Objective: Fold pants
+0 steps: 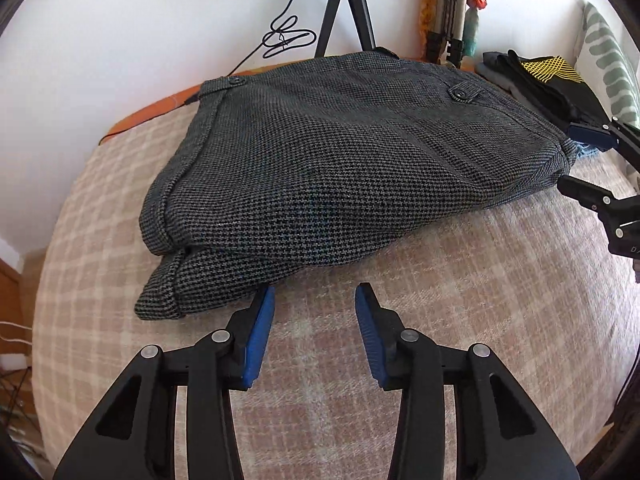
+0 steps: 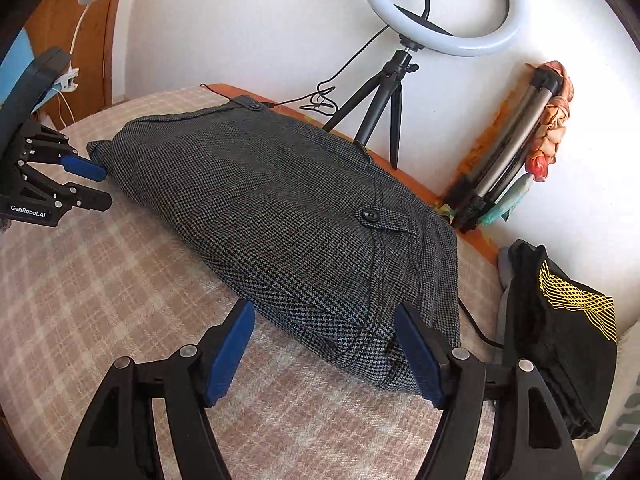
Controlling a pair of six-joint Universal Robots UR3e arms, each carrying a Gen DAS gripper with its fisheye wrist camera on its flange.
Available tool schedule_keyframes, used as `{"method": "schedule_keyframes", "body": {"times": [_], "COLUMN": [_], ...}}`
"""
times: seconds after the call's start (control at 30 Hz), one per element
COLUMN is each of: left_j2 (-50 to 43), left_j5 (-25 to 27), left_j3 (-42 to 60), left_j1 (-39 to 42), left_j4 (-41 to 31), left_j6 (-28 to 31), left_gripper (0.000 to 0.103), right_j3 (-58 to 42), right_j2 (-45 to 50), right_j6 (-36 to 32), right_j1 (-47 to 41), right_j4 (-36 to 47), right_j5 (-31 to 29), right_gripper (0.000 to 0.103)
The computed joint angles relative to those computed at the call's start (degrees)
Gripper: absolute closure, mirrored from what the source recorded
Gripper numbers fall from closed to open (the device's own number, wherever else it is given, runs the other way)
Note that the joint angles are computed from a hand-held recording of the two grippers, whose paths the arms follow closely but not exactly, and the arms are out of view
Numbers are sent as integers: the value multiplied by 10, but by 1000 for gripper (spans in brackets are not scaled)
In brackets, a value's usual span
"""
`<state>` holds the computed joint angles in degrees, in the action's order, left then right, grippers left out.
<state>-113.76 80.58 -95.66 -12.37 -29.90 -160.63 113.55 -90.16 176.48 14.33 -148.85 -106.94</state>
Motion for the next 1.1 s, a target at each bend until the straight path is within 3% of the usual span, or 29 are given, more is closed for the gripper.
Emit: {"method": "schedule_keyframes", "body": {"times": [0.13,0.27,0.33,0.4,0.5,0.67,0.83,1.1], "left_j2": [-34,-78,-87,-88,-57,-5,4,37], "left_j5": [-9,21,10,-4,-42,-87,-50,-8], "left_j3": [36,73,83,94,88,120,160,57], "left_j1": [-15,-46,-44,-39,-19,8,-13,-22], "left_j4": [5,21,19,5,-16,-110,-170,-157], "left_j6": [-17,-29,-40,-46,-35,-15,17,66], "left_gripper": [63,64,85,94,96,96,96,96], "right_j3": [-12,-15,-16,-18,-13,16,46,128], "right_j2": [24,35,38,40,33,-5,-60,-243], "right_j6": [1,1,4,4,0,-19,-20,81], "right_j1": [-18,-38,-46,-48,-51,-67,-86,-313], "right_j4": [-11,-17,-14,-15,-18,-32,4,160], "right_j5": [6,21,33,35,31,28,30,246], "right_gripper": [29,29,30,30,30,30,27,17]}}
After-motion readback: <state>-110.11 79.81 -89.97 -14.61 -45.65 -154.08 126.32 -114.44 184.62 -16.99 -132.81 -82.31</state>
